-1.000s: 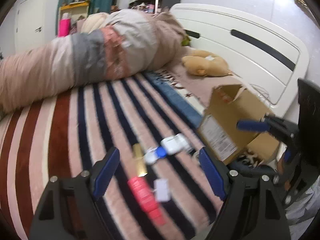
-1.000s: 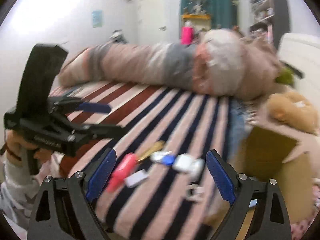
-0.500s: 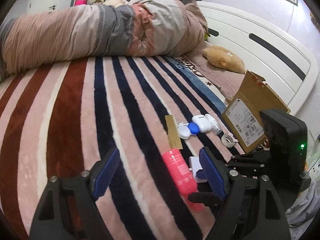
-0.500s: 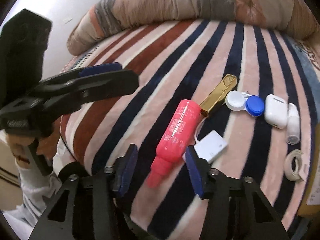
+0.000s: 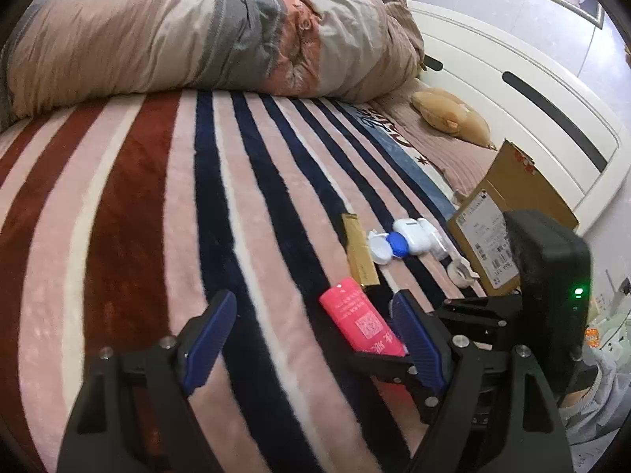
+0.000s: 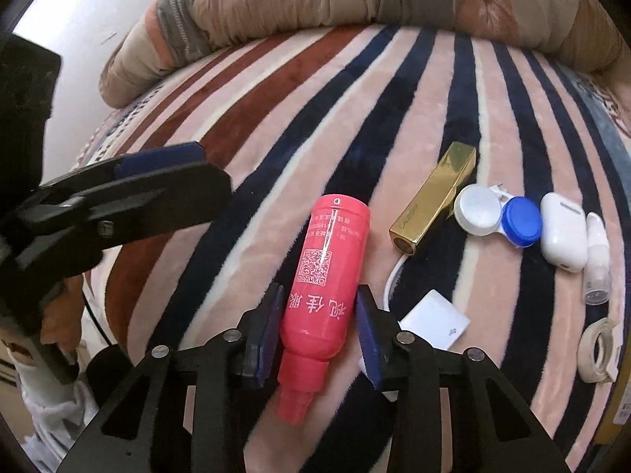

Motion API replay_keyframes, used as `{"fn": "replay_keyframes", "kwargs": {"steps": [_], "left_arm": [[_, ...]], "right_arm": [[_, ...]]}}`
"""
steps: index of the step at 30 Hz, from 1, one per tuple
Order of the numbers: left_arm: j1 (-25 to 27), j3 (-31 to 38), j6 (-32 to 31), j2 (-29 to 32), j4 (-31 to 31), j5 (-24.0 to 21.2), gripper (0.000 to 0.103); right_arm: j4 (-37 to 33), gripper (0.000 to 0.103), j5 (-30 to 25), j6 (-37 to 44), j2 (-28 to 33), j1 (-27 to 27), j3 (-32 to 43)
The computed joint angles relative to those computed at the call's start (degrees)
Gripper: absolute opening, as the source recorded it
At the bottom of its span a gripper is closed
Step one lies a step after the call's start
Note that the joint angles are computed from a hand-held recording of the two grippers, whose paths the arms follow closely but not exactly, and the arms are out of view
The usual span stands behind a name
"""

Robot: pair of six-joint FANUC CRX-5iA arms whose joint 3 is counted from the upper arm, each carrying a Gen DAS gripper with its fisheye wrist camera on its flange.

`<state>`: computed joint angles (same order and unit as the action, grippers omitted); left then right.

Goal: Organize rigid objects
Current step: 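Grasp the pink spray bottle around its body with the right gripper, then carry the pink bottle into the box and open the right gripper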

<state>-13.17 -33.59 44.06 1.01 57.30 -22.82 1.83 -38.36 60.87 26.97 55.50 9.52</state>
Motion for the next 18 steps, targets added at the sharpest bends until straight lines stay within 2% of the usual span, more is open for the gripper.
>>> {"fn": "replay_keyframes", "kwargs": {"steps": [2,4,8,9,11,13,18], "left_arm": [[-0.47,0.06,-2.93,0.62,3.31,-1.36,0.079],[-1.26,0.19,-5.48,0.92,6.04,-2.56,0.079],[-1.6,2.1,0.03,0.86,0.46,-2.6,0.079],[-1.77,2.06,-0.05,0.7,1.11,-2.79,0.079],[-2.34,1.37,-3.2,0.48,5.55,-3.87,0.079],[-3.0,0.96,-6.07,0.28,9.64,-5.11,0.079],[-6.21,1.08,-12.95,-0.12,20.03,-7.35,0.078]], "right_arm": [[2.13,0.027,2.32,-0.63,-1.38,0.49,-2.31],[3.38,0.027,4.14,-0.38,-2.57,0.8,-4.02],[6.66,0.027,5.05,-0.6,-4.93,1.48,-6.62],[6.25,0.027,5.51,-0.37,-5.22,1.49,-6.83],[7.7,0.027,8.35,-1.31,-6.93,1.69,-9.26],[13.02,0.027,12.88,-5.26,-9.95,2.1,-14.21],[21.14,0.027,20.65,-10.46,-14.96,2.15,-20.77]]}}
